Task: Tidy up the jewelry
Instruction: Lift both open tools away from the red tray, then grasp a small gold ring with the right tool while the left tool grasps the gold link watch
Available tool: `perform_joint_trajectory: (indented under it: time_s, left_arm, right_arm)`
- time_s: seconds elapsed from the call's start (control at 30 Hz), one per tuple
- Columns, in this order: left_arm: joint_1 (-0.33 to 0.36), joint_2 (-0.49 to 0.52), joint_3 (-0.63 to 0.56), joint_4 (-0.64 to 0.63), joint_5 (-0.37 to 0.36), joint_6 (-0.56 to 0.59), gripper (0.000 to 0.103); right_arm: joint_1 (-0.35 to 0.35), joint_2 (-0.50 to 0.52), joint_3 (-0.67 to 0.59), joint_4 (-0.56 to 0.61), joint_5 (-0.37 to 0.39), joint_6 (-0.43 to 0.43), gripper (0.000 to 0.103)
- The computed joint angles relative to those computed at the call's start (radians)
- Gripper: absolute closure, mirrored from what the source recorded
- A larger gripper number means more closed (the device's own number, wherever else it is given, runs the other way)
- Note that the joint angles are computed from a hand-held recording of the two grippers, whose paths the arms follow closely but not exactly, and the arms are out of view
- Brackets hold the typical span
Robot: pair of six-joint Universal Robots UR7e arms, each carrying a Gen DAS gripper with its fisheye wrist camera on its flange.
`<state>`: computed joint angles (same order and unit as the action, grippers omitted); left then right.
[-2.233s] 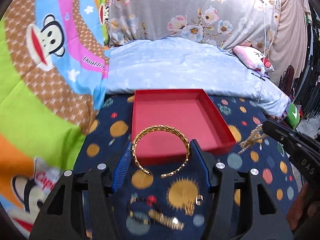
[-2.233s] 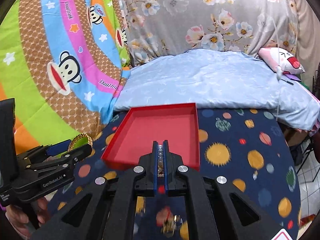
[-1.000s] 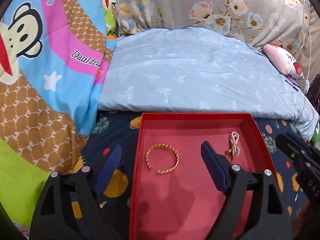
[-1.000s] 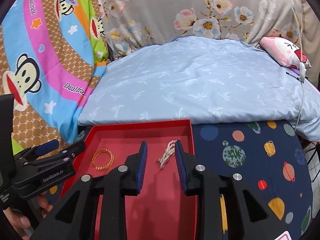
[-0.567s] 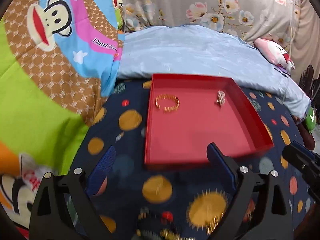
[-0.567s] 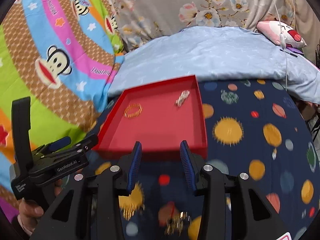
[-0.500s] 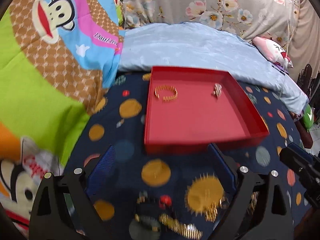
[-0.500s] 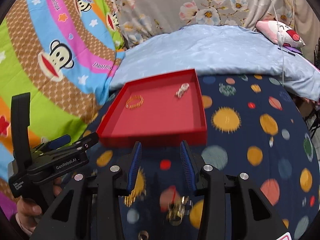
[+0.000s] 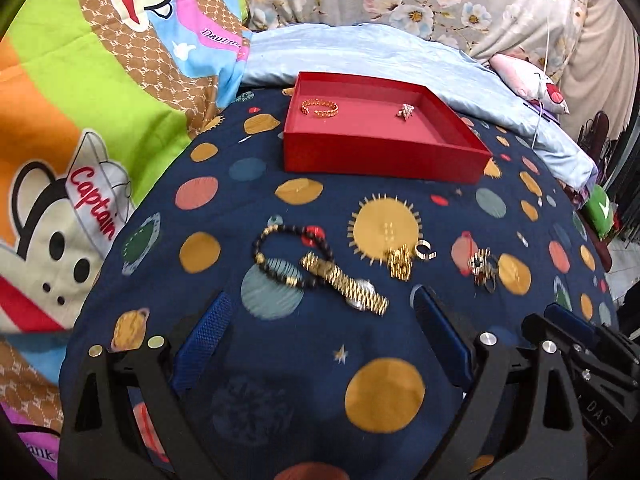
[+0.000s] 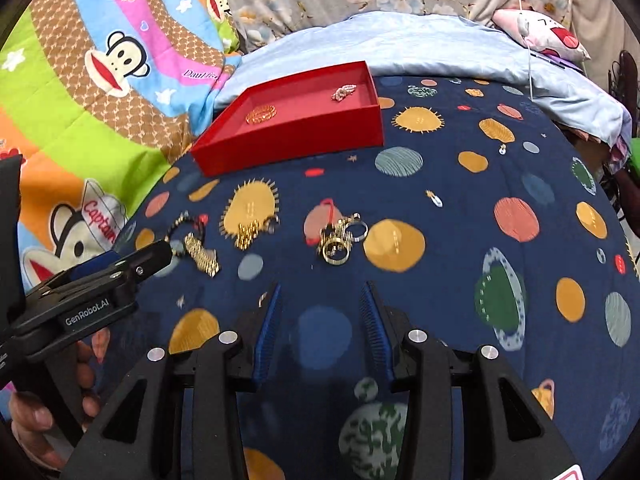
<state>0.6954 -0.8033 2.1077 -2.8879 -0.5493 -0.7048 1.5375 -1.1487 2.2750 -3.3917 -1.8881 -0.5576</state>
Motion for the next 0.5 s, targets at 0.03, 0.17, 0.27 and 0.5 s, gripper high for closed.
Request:
perform_joint_trajectory:
  time_s: [0.03,0.17,0.27,0.5]
  left_arm:
    - [-0.003,-0.001,0.008,0.0,-0.003,-0.006,0.013]
    - [0.0,-0.005,0.022,0.018,-0.015,-0.041,0.013]
    - [0.004,-0.003,0.025,0.011,-0.022,-0.059,0.013]
    - [0.028,0.034,-0.04,0.062,-0.014,-0.08,0.013]
  right_arm:
    - [0.001,0.0,0.008,-0.013,-0.004,-0.009,0.062]
    - [0.0,-0.005,0.026,-0.023,0.002,-0.017,0.062]
    - [-0.001,-0.005,0.033,-0.025,0.006,-0.017,0.062]
    - [-0.011,-0.006,0.033,-0.024,0.01,-0.006,0.062]
